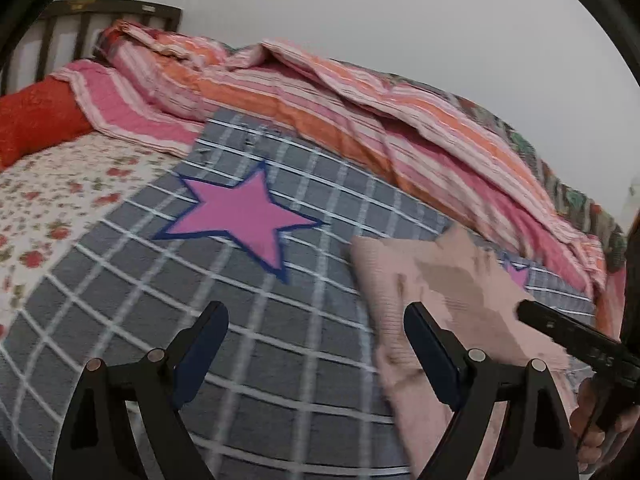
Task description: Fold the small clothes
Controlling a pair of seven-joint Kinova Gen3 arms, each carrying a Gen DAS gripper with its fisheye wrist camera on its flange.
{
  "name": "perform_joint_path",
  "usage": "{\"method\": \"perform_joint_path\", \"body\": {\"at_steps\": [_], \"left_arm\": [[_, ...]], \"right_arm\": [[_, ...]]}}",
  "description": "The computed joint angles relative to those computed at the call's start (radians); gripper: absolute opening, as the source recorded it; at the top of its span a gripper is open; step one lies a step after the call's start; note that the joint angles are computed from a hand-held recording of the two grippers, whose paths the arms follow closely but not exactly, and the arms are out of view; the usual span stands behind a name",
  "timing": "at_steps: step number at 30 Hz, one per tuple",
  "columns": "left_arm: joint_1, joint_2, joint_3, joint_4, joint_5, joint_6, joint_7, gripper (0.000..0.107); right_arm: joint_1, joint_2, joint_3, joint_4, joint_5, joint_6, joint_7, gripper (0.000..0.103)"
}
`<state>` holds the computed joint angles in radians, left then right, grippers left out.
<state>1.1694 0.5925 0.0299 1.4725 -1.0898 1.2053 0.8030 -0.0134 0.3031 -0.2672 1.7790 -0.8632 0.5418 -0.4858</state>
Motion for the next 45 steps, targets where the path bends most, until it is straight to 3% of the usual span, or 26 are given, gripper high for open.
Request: {"method": "perform_joint_path", "body": {"at_steps": [3, 5, 7, 10, 13, 18, 22, 24, 27, 28, 32, 35, 38, 41, 45], "left_arm": [[-0.02, 0.011, 0.004, -0.028, -0.018, -0.057, -0.032, 0.089], [-0.027, 0.028, 0.0, -0.063, -0.018, -0.08, -0.075, 0.088], [-0.043, 0.044, -0.003, -0.099, -0.007, -0.129, -0.13, 0.087], [-0.059, 0.072, -0.01, -0.153, 0.035, -0.178, -0.22, 0.071], [-0.077, 0.082, -0.019, -0.169, 0.098, -0.229, -0.259, 0.055], [-0.038, 0.097, -0.082, -0.185, 0.13, -0.23, -0.268, 0.05], [-0.036, 0.101, -0.109, -0.192, 0.142, -0.245, -0.263, 0.049], [-0.04, 0.106, -0.117, -0.204, 0.149, -0.251, -0.261, 0.04], [-0.068, 0.113, -0.102, -0.215, 0.151, -0.283, -0.285, 0.01], [-0.072, 0.125, -0.099, -0.238, 0.159, -0.276, -0.314, 0.006], [0.018, 0.154, -0.182, -0.279, 0.126, -0.169, -0.298, 0.006], [-0.012, 0.167, -0.142, -0.309, 0.16, -0.133, -0.35, 0.007], [-0.055, 0.165, -0.112, -0.317, 0.23, -0.144, -0.385, 0.009], [-0.044, 0.147, -0.135, -0.274, 0.232, -0.187, -0.343, 0.014], [-0.04, 0.179, -0.126, -0.337, 0.251, -0.124, -0.403, 0.018]], "right_arm": [[0.139, -0.026, -0.009, 0.029, -0.11, 0.047, 0.122, 0.057], [0.193, -0.045, 0.011, 0.06, -0.164, 0.011, 0.202, 0.057], [0.189, -0.058, 0.061, 0.08, -0.176, -0.055, 0.237, 0.057], [0.177, -0.037, 0.134, 0.084, -0.13, -0.128, 0.202, 0.057], [0.267, 0.009, 0.095, 0.071, -0.137, -0.109, 0.21, 0.057], [0.311, 0.062, 0.09, 0.028, -0.106, -0.025, 0.152, 0.057], [0.334, 0.047, 0.055, 0.055, -0.141, -0.052, 0.219, 0.057], [0.319, 0.046, 0.065, 0.055, -0.129, -0.063, 0.205, 0.057], [0.308, 0.05, 0.066, 0.043, -0.117, -0.074, 0.184, 0.057], [0.309, 0.051, 0.064, 0.04, -0.116, -0.079, 0.178, 0.057], [0.323, 0.056, 0.042, 0.028, -0.121, -0.101, 0.175, 0.059], [0.355, 0.059, -0.003, 0.035, -0.108, -0.14, 0.16, 0.071], [0.261, 0.096, 0.104, -0.004, -0.026, -0.108, 0.041, 0.071], [0.197, 0.129, 0.188, -0.052, 0.042, -0.045, -0.067, 0.07], [0.253, 0.133, 0.107, -0.053, 0.118, -0.073, -0.143, 0.068]]}}
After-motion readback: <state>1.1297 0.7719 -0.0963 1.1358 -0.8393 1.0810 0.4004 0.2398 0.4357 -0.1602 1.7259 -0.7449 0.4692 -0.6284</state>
